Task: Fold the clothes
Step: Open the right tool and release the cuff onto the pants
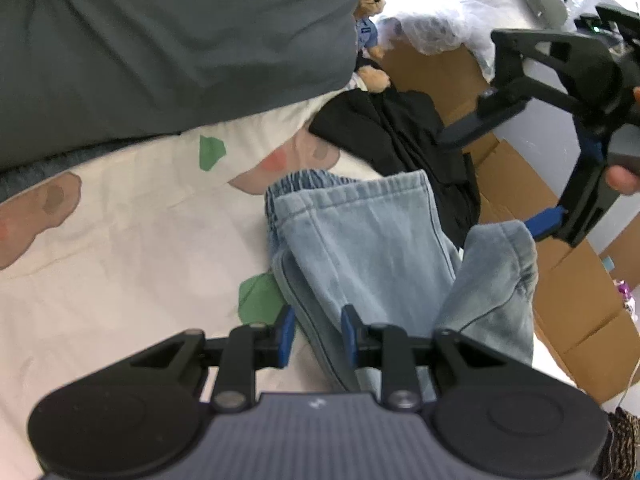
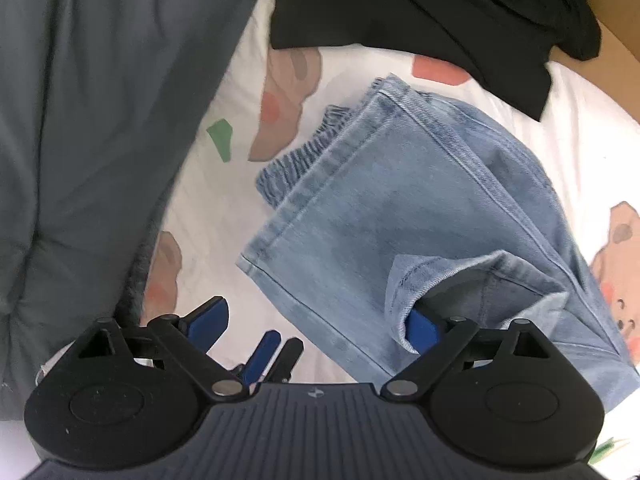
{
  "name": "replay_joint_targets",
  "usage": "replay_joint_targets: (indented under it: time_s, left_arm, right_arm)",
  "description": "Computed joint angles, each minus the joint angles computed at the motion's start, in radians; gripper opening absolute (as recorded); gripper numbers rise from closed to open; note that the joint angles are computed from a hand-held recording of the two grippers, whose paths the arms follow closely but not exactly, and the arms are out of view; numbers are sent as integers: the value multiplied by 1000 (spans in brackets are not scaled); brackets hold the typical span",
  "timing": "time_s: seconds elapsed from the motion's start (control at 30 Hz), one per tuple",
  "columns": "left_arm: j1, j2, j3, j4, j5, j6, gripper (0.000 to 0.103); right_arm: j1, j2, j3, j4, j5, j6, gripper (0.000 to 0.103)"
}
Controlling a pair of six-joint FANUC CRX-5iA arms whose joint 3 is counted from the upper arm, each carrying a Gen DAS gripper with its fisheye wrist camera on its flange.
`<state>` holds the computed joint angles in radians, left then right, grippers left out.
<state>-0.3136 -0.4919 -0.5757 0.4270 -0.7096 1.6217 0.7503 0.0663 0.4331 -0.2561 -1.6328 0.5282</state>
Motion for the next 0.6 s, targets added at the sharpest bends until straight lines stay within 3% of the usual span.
replay_joint_targets:
  time_s: [0.2,0.33,0.47,0.6]
  left_arm:
    - [-7,-1,1,0,8,-10,27]
    - [-13,-8,-1,-8,22,-10,27]
    - [-27,-18,-9,1,48,-35,27]
    - [-59,-6,-25,75,64,-142,27]
  right_arm:
    - [2,14,65,23,-94,18,95]
    - [9,-8,66,61,-91,10,95]
    - [18,-77,-13,118,-44,-17,95]
    - [26,-184,-136,157,-9,-80,95]
